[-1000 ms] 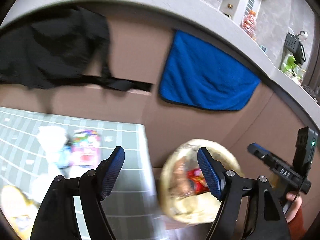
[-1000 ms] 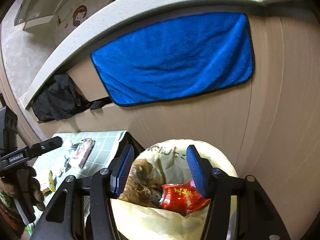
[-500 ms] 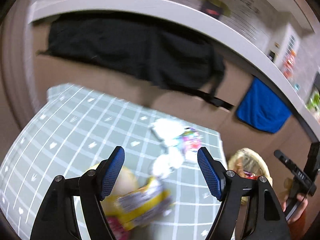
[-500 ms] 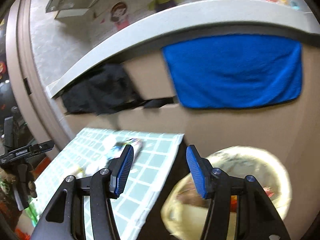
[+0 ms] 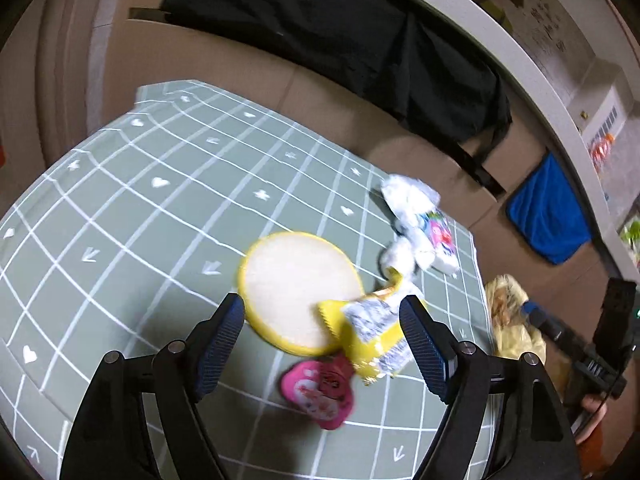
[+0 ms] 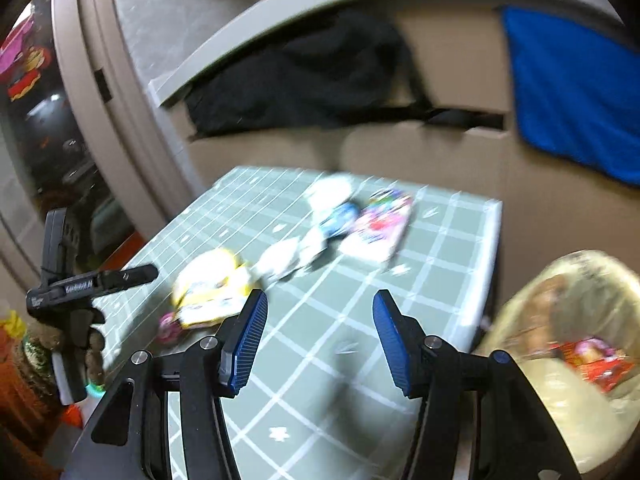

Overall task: Collect trash
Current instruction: 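Move both grippers back over the table toward the remaining trash, then grasp the pink lollipop-shaped candy with the left gripper while the right gripper grasps the yellow snack packet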

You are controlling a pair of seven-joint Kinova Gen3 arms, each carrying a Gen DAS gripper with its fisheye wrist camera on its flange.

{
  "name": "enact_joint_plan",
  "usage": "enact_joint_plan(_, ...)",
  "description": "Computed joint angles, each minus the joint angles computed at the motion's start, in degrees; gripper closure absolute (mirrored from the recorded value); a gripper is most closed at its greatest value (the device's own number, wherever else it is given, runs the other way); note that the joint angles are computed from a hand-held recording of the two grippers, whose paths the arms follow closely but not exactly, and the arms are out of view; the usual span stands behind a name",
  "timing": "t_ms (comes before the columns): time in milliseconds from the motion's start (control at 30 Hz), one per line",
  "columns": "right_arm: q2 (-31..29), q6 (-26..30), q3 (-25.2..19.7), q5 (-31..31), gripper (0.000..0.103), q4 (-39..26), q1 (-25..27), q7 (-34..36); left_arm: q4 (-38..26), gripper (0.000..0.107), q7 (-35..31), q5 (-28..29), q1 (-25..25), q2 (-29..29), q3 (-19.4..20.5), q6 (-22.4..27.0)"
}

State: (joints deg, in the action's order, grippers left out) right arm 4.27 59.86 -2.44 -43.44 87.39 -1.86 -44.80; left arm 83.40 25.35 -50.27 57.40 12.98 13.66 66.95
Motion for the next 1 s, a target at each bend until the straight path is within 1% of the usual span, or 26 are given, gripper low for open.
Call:
enact_joint_plan(67, 1.8, 1.2, -1.5, 0.5, 0.050, -0.9, -1.7, -0.9, 1.1, 0.026, 1.5, -1.1, 0.7, -1.0, 0.0, 1.5)
enact_joint_plan(167, 3.6, -1.2, -4.0, 2.9, 0.050, -1.1, -5.5, -3.3, 2.7, 0.025, 2.9, -1.9, 0.7, -2.4, 0.9, 3.2)
enact_joint_plan(233, 5.9, -2.3, -5.7, 4.4, 0.050, -2.3, -7.6, -5.4, 3.8, 0.025, 4.1, -2.2, 0.5, -3.1, 1.7, 3.9)
enact_joint_plan(267, 7.3, -3.2, -5.9, 6.1, 0.051, -3.2, -9.4, -7.4, 4.5, 0.025, 4.9, -2.4, 0.4, -3.5, 2.1, 3.9)
enact_joint_plan(300, 8.2, -4.7, -5.0, 8.4, 0.051, -3.7, -11.9, -9.7, 5.1, 0.025, 5.7, -2.6, 0.4, -3.8, 2.5, 3.9)
enact_joint_plan(333, 9.7, -5.2, -5.0, 10.2, 0.051, -4.8, -13.3, -12.0, 5.7, 0.025, 6.4, -2.9, 0.3, -4.1, 3.0, 4.0)
enact_joint_plan(367, 10.8, -4.8, -5.2, 11.1, 0.050, -5.7, -13.7, -13.3, 6.2, 0.025, 7.2, -3.3, 0.4, -4.2, 3.4, 4.3)
enact_joint_plan(400, 12.2, -3.4, -6.1, 11.1, 0.051, -7.0, -13.1, -14.1, 6.6, 0.025, 7.8, -3.6, 0.5, -4.3, 3.9, 4.6)
enact_joint_plan(433, 13.9, -1.1, -7.9, 10.1, 0.054, -8.4, -11.3, -14.1, 6.9, 0.025, 8.3, -3.8, 0.6, -4.4, 4.2, 4.7)
enact_joint_plan(467, 14.7, 0.6, -9.5, 8.8, 0.065, -9.0, -9.6, -13.2, 7.5, 0.025, 8.5, -3.9, 0.4, -4.7, 4.5, 4.3)
enact_joint_plan(500, 14.6, 1.5, -9.9, 8.4, 0.071, -8.8, -8.9, -11.3, 7.7, 0.025, 8.3, -3.7, 0.1, -4.8, 4.8, 3.7)
enact_joint_plan(533, 13.9, 1.3, -9.3, 9.0, 0.075, -8.2, -9.2, -10.0, 7.9, 0.025, 7.9, -3.5, -0.2, -4.8, 5.0, 3.0)
enact_joint_plan(567, 13.0, 1.0, -9.1, 9.4, 0.078, -7.4, -9.0, -8.8, 7.8, 0.025, 7.1, -3.2, -0.6, -4.6, 5.1, 2.1)
enact_joint_plan(633, 11.9, 1.7, -8.7, 8.6, 0.079, -6.0, -7.5, -6.9, 7.4, 0.025, 4.8, -2.7, 0.1, -4.1, 3.9, -0.5)
enact_joint_plan(667, 11.5, 2.0, -8.1, 8.5, 0.080, -5.7, -6.9, -6.6, 6.7, 0.025, 3.3, -2.4, -0.4, -3.6, 4.5, -1.1)
enact_joint_plan(700, 10.8, 2.0, -7.4, 8.5, 0.080, -4.9, -6.0, -6.4, 5.8, 0.025, 0.9, -2.0, -2.0, -3.1, 6.1, -1.6)
enact_joint_plan(767, 9.9, 2.2, -6.1, 8.0, 0.080, -4.2, -4.3, -6.4, 3.5, 0.025, -3.7, -2.1, -6.2, -1.0, 11.4, -1.7)
enact_joint_plan(800, 9.4, 2.0, -5.5, 7.9, 0.080, -3.7, -3.5, -6.4, 1.8, 0.025, -6.1, -2.4, -7.9, 0.6, 14.0, -0.9)
enact_joint_plan(867, 7.9, 0.6, -4.0, 8.4, 0.083, -2.6, -2.1, -6.9, -2.8, 0.025, -10.7, -4.1, -10.1, 5.2, 19.3, 3.2)
enact_joint_plan(933, 6.7, -0.6, -2.9, 9.9, 0.083, -2.0, -1.3, -7.6, -7.0, 0.025, -15.4, -5.8, -12.1, 9.5, 24.6, 7.8)
enact_joint_plan(967, 6.3, -0.9, -2.5, 9.7, 0.083, -1.6, -0.6, -7.4, -9.1, 0.025, -17.7, -6.7, -13.1, 11.6, 27.3, 10.1)
enact_joint_plan(1000, 6.0, -0.8, -2.3, 8.9, 0.080, -1.1, 0.3, -6.7, -11.2, 0.025, -20.0, -7.0, -14.2, 13.1, 29.8, 12.5)
